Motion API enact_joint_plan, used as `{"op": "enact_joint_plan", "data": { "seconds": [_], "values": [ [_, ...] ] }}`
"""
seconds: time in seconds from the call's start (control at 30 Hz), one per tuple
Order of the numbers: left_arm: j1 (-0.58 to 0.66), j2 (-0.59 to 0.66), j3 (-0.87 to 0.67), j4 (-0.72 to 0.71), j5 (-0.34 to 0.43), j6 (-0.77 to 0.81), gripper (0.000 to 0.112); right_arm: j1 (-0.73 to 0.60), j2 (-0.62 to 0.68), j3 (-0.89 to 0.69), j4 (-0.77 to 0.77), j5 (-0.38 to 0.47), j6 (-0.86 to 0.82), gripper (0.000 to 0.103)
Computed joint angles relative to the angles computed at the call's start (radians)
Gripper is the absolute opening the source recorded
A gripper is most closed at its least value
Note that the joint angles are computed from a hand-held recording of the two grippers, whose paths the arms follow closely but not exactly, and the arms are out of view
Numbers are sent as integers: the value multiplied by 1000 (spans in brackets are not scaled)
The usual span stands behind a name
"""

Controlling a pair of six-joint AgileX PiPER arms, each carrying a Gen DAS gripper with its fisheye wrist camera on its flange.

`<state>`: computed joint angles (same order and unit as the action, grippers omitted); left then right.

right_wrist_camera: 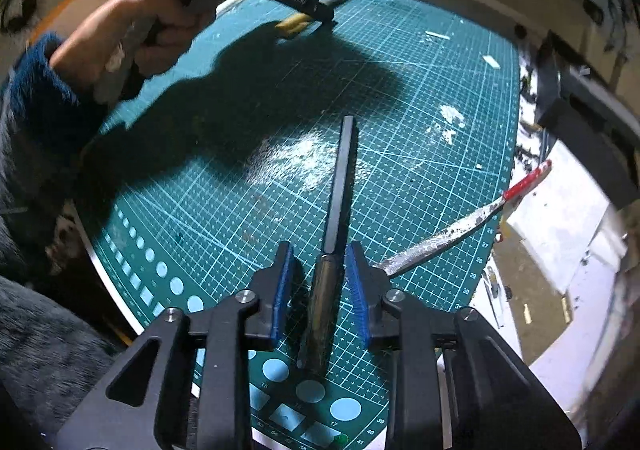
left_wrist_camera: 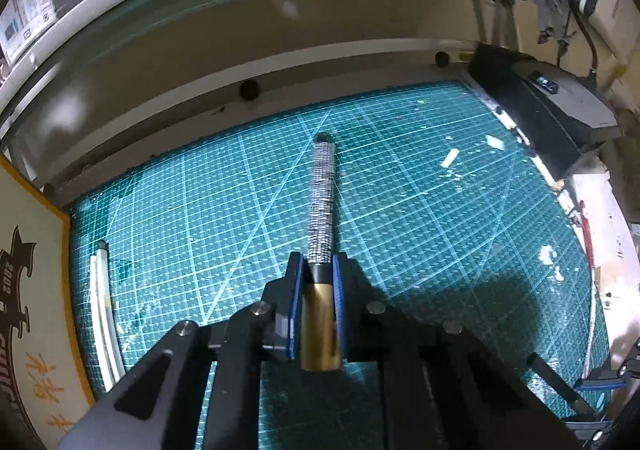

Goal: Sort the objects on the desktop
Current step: 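Lower the left gripper onto the black gold-capped marker and close on it, then lift the marker with the left gripper while the right carries the rod toward the box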

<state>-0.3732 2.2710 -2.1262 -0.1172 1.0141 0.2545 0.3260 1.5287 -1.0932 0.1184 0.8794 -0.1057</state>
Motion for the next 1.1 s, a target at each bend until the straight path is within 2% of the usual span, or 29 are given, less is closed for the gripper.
{"op": "enact_joint_plan", "data": {
  "seconds": [0.07, 0.1, 0.13, 0.23, 0.3, 0.4, 0.5, 0.63, 0.73, 0.8, 0.93, 1.0, 1.07, 1.1],
  "values": [
    [11, -52, 69, -35, -31, 24, 15, 12, -4, 6, -17, -14, 39, 26],
    [17, -77, 101, -53, -45, 36, 14, 2, -8, 13, -7, -24, 47, 17],
    [23, -102, 132, -72, -58, 49, 14, -17, -13, 23, 13, -36, 48, 14],
    [23, -115, 114, -92, -64, 47, 14, -37, -27, 49, 44, -68, 44, 13],
    [35, -177, 198, -119, -110, 62, 14, -35, -29, 53, 46, -80, 44, 13],
    [72, -286, 350, -191, -170, 141, 14, -131, -32, 82, 251, -102, -149, 13],
    [114, -345, 426, -290, -158, 233, 14, -232, -33, 103, 456, -84, -306, 12],
    [130, -402, 496, -347, -180, 275, 14, -365, -28, 129, 750, 4, -526, 12],
    [155, -469, 547, -401, -194, 320, 14, -374, -63, 139, 784, 13, -516, 11],
    [172, -535, 605, -432, -232, 356, 14, -380, -78, 143, 820, 19, -527, 11],
    [217, -661, 761, -631, -304, 541, 14, -404, -121, 146, 899, 51, -559, 11],
    [220, -704, 822, -672, -327, 591, 14, -415, -136, 151, 961, 62, -584, 11],
    [210, -749, 883, -704, -389, 625, 14, -426, -160, 173, 1018, 66, -605, 11],
    [204, -779, 917, -718, -434, 640, 14, -413, -188, 181, 1017, 28, -581, 11]
  ]
}}
